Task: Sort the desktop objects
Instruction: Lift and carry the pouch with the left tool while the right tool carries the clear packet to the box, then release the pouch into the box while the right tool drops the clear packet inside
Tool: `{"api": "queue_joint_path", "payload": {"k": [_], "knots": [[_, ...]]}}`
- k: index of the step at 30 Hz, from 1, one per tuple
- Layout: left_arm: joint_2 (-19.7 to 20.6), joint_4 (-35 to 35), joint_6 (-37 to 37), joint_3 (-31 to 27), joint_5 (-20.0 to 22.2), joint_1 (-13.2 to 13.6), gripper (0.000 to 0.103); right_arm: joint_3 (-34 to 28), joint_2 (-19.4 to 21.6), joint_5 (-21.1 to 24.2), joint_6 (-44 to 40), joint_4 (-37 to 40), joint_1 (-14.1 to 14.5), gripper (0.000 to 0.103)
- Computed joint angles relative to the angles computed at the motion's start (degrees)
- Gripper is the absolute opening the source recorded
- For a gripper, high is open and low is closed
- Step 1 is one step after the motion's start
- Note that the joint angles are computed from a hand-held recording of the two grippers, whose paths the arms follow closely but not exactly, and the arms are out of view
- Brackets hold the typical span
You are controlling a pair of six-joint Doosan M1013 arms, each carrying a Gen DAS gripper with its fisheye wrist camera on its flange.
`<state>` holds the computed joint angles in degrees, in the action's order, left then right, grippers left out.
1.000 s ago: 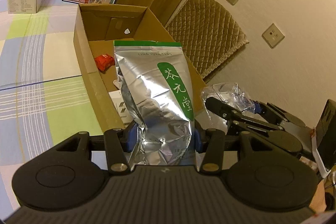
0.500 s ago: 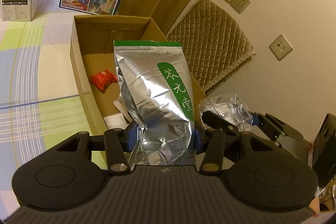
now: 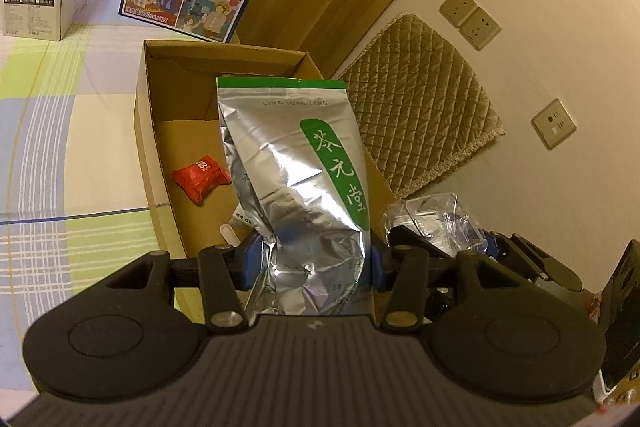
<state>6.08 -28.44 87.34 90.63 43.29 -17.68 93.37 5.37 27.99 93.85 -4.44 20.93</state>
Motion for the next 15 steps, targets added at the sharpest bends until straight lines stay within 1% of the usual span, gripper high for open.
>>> {"api": "queue_joint_path", "payload": {"k": [7, 15], "knots": [[1.0, -0.6, -1.2, 0.0, -0.9, 0.3, 0.045, -1.1, 1.3, 0.3, -0.8, 0.5, -0.1, 0.062], [1.5, -0.6, -2.7, -0.1, -2.4, 0.5, 0.046, -1.3, 1.8, 0.2, -0.9, 0.6, -0.1, 0.062]]}}
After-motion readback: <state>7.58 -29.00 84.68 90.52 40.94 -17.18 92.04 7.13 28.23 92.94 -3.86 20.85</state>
